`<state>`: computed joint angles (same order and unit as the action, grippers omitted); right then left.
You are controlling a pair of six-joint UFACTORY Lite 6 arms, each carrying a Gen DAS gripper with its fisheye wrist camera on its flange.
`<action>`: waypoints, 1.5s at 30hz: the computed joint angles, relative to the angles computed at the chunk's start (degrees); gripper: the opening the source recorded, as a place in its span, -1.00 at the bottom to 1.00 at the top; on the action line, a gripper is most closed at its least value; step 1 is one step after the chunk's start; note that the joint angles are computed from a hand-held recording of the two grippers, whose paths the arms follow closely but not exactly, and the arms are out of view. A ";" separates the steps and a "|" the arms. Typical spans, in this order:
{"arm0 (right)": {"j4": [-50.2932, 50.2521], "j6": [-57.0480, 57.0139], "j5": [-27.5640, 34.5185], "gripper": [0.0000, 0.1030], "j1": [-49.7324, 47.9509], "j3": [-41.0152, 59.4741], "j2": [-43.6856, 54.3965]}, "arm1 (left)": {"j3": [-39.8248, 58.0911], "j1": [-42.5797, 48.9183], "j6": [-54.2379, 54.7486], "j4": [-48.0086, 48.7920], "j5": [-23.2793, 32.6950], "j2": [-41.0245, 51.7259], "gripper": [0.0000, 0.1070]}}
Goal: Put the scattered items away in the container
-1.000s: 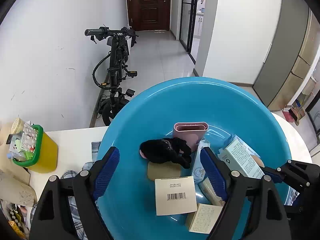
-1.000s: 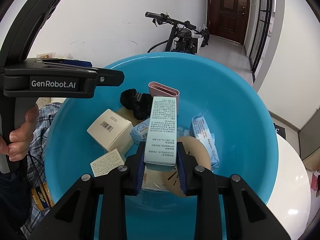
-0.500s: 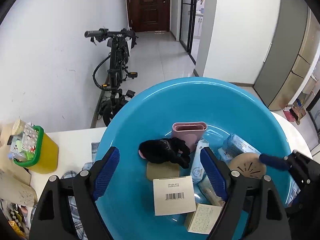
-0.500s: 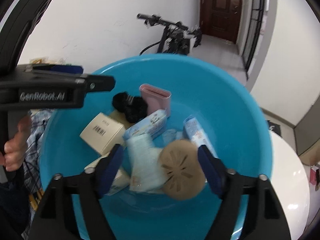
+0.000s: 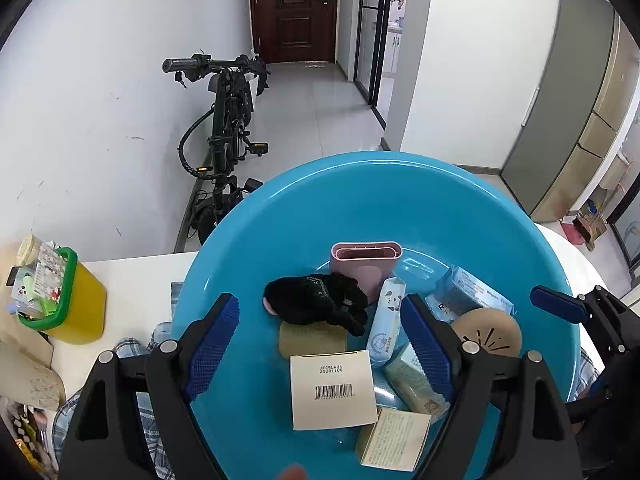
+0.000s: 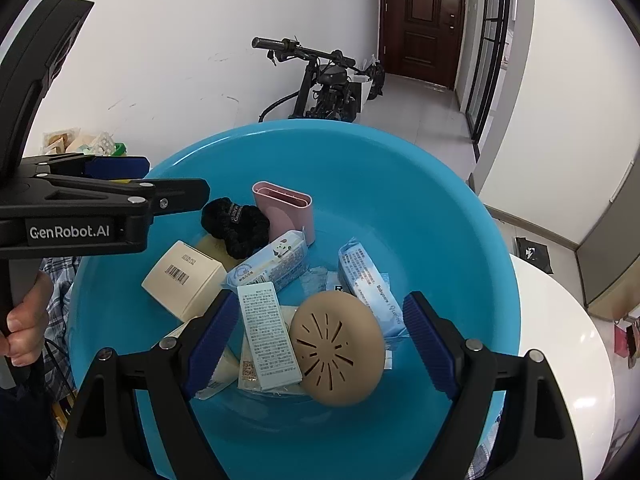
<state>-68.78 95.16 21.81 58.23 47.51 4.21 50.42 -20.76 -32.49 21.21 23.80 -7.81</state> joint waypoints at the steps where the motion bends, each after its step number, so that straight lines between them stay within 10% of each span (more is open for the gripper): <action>1: 0.01 -0.12 -0.02 0.61 -0.06 0.15 0.16 | -0.01 -0.37 -0.59 0.48 0.01 -0.06 0.59; 22: -30.45 38.66 10.01 0.63 5.72 -14.45 -10.10 | -12.44 -5.19 -18.67 15.75 -1.52 -10.97 0.59; 45: -14.31 44.95 43.06 0.99 38.04 -22.11 -18.83 | -28.04 -28.79 -41.91 27.86 13.96 -38.12 0.59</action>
